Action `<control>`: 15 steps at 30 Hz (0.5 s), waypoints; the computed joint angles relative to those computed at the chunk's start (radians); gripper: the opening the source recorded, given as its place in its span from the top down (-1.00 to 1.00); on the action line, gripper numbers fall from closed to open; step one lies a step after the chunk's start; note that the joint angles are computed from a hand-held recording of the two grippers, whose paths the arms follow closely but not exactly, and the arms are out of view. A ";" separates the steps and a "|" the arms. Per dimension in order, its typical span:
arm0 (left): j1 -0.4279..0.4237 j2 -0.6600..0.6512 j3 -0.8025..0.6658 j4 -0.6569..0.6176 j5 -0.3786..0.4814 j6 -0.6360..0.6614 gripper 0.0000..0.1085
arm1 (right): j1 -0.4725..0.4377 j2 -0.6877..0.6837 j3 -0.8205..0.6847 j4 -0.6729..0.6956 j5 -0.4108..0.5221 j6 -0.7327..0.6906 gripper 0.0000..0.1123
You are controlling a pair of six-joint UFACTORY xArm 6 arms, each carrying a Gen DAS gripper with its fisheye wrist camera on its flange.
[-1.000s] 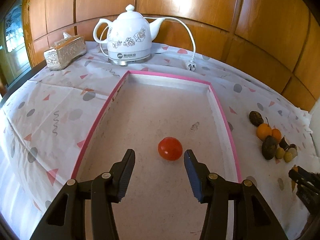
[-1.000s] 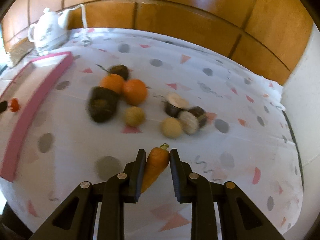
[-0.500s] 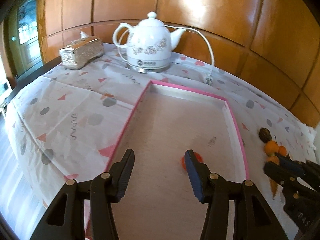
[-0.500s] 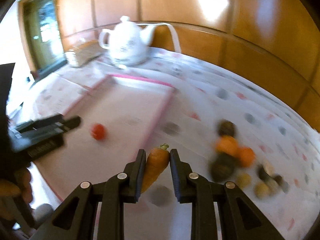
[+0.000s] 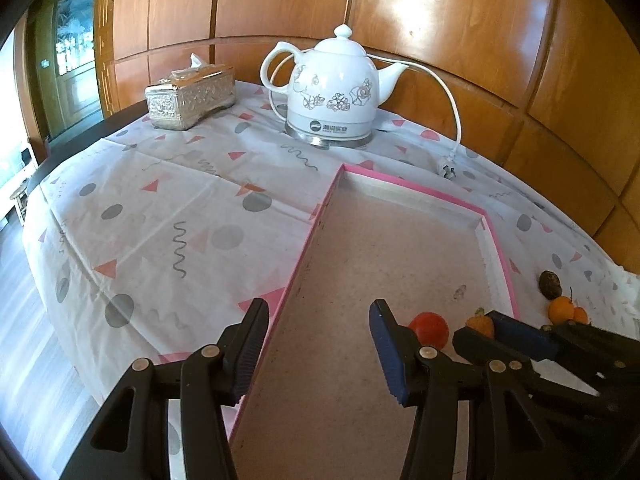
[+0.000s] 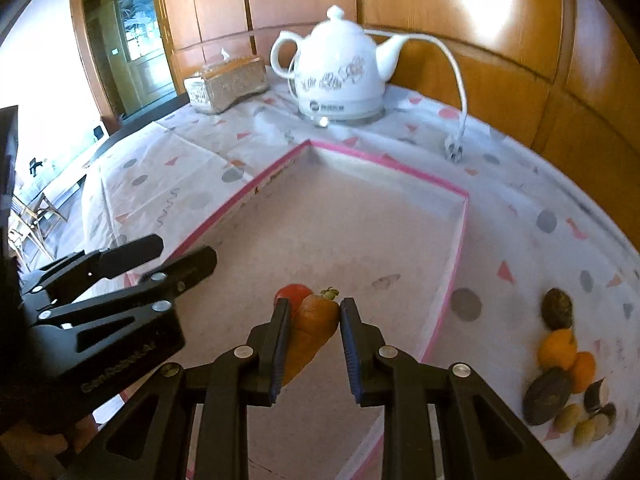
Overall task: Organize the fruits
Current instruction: 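Lower the carrot into the pink tray and open the right gripper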
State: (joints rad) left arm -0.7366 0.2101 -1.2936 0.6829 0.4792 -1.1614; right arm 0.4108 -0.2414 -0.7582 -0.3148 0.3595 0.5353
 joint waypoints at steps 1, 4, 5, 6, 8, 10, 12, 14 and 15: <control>0.000 0.000 0.001 -0.008 -0.003 0.005 -0.02 | -0.001 -0.001 0.006 0.011 -0.007 0.003 0.53; -0.005 -0.002 0.001 -0.004 0.002 0.005 -0.02 | -0.007 -0.014 0.021 0.009 -0.018 0.038 0.42; -0.008 -0.001 0.000 -0.005 0.003 0.007 -0.02 | -0.009 -0.023 0.029 0.006 -0.022 0.047 0.42; -0.011 -0.001 -0.002 -0.008 0.004 0.012 -0.02 | -0.011 -0.035 0.040 0.006 -0.028 0.053 0.42; -0.019 0.001 -0.007 -0.005 0.004 0.015 -0.03 | -0.018 -0.064 0.061 -0.028 -0.030 0.094 0.41; -0.028 0.007 -0.016 -0.009 0.002 0.026 -0.04 | -0.028 -0.100 0.089 -0.037 -0.032 0.119 0.41; -0.038 0.013 -0.025 -0.012 0.002 0.037 -0.04 | -0.036 -0.138 0.117 -0.060 -0.028 0.156 0.42; -0.047 0.016 -0.030 -0.014 -0.002 0.046 -0.05 | -0.046 -0.179 0.146 -0.083 -0.024 0.192 0.42; -0.052 0.018 -0.033 -0.012 -0.003 0.050 -0.06 | -0.051 -0.198 0.160 -0.094 -0.022 0.210 0.41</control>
State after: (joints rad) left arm -0.7888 0.2281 -1.3267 0.6711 0.4764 -1.1119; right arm 0.3596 -0.4395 -0.5985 -0.4090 0.3377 0.7456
